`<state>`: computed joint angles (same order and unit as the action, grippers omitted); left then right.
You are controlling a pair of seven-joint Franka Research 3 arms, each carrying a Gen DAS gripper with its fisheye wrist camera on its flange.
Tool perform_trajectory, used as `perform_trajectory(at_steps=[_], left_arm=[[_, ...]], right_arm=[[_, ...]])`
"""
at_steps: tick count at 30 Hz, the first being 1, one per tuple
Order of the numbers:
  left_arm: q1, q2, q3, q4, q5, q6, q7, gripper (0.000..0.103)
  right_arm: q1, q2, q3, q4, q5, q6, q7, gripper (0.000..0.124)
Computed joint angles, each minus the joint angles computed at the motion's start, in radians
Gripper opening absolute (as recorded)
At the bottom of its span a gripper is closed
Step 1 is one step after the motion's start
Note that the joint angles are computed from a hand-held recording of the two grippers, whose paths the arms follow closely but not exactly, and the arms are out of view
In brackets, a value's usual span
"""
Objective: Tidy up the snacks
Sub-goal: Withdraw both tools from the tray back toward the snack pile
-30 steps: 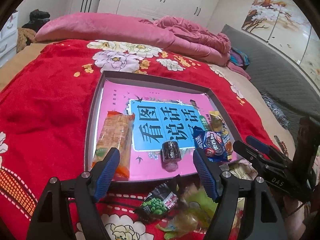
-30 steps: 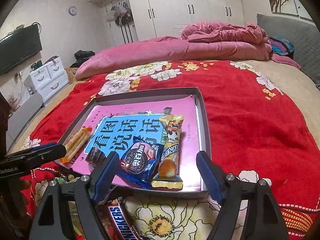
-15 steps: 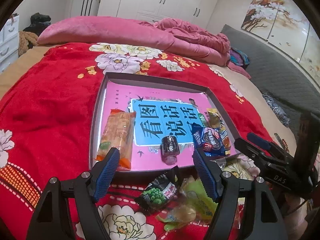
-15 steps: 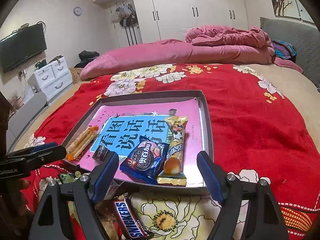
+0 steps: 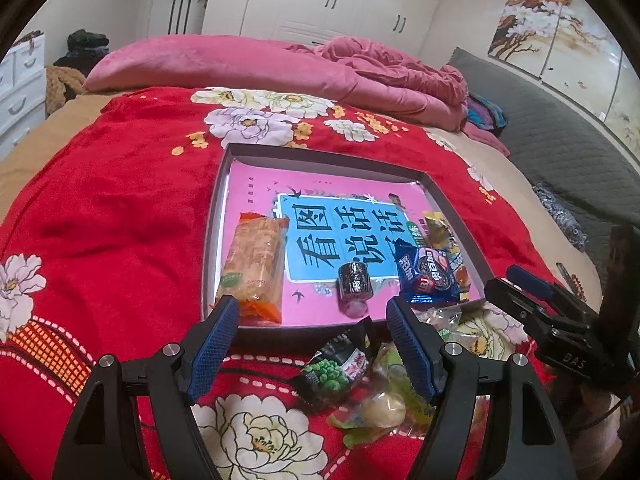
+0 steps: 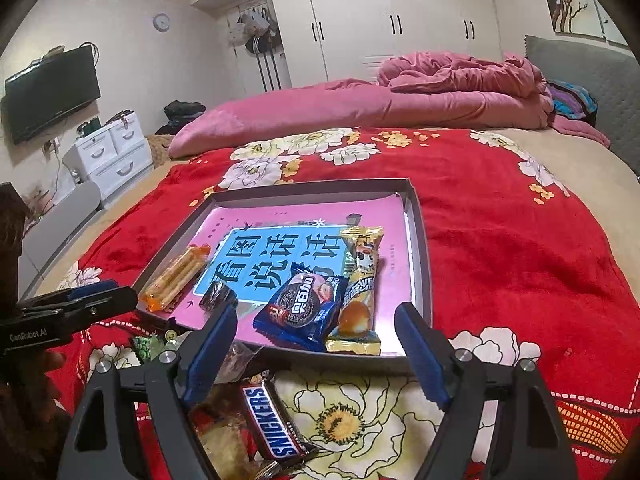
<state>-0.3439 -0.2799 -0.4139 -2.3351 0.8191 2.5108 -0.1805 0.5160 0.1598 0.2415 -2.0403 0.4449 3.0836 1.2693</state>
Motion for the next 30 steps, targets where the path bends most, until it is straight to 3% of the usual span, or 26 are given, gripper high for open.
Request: perform_trajectory(at_steps=[19, 30], left_arm=[[-0.039, -0.007, -0.004, -0.009, -0.083, -0.033, 0.086, 0.077], [-0.066, 0.014, -0.003, 0.002, -0.128, -0.033, 0.142, 0.077]], right_arm=[[0.026, -0.042, -0.028, -0.051, -0.086, -0.004, 0.074, 0.081], [0.015, -0.062, -0.009, -0.074, -0.037, -0.015, 0.021, 0.081]])
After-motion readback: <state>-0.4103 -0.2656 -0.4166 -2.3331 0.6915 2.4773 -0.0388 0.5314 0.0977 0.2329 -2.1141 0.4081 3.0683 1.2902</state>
